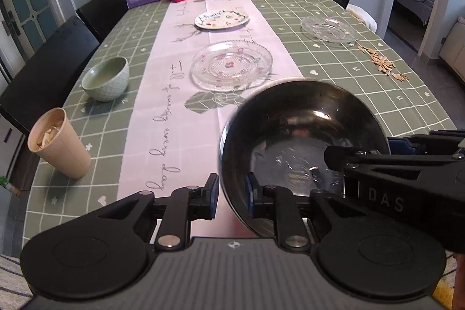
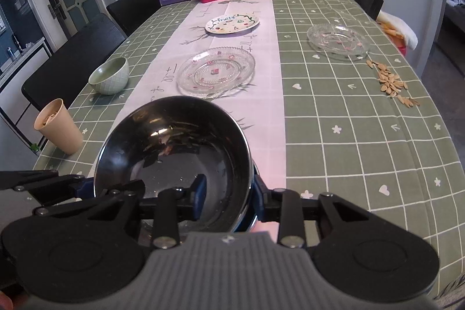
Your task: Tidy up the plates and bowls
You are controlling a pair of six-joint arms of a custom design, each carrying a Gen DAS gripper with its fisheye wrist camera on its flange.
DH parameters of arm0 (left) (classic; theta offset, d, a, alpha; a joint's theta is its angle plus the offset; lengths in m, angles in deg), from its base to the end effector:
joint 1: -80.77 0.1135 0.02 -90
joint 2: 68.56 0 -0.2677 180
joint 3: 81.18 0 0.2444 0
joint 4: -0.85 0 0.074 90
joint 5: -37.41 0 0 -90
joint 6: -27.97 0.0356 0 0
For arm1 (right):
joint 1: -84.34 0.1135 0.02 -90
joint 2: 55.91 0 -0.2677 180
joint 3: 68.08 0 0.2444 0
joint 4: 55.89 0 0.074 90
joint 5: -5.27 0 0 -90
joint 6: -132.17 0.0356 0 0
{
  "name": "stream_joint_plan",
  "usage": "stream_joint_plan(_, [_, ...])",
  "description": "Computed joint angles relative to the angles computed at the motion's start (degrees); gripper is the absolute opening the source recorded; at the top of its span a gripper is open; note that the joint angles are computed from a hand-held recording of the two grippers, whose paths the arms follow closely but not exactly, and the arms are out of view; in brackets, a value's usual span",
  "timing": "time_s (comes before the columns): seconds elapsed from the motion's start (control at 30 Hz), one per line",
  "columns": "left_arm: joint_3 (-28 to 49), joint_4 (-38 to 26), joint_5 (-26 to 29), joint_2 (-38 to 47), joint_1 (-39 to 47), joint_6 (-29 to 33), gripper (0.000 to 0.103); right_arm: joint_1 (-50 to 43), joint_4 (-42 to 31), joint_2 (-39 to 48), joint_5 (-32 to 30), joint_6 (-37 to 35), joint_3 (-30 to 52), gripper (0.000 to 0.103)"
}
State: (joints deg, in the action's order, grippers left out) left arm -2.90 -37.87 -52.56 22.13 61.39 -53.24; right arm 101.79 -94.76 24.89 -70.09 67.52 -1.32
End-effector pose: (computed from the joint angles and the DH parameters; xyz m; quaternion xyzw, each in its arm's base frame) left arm 0.3119 -0.1098 0.2433 0.2296 0.9146 -0.0310 0.3313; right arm 0.2695 0.0753 0.2320 0.1052 0.9353 0.0026 0.3378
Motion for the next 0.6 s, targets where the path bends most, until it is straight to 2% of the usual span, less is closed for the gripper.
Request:
stream_joint_plan(0.07, [-0.80,1.29,0.36,-0.83,0.00,0.45,0.029,1.21,0.26,0.00,3.09,-0.27,-0.01,0.043])
stream_joint_plan(0.13, [-2.04,3.20,0.45,-1.94,-0.18,0.97,0.032,1.84,0.49,-0.28,5.13,-0.56,-0.14,0.043])
stream_joint_plan(0.23, [-3.52,5.92,-0.24,-3.07,-0.54,0.94,0.042,0.70,0.58,-0.68,4.37,-0.39,-0.23,0.043])
stream_joint_plan(0.37, [-3.15,6.14,1.62,-2.84,0.28,0.37,0.055,-0.66,1.20,-1.50,3.24,0.26,-0.87,0.044])
stream_joint_plan(0.47, [-3.87,7.40,1.91,-3.22,0.50,0.09,0.059,-0.70,1.66,-1.90,4.24,-0.03,-1.10,0.046])
stream_joint_plan(0.6, [-5.67,10.31,1.40,-4.49,0.29,-0.32,0.060,-1.00,2.36,-2.42,4.75,0.02,-1.61,0.055])
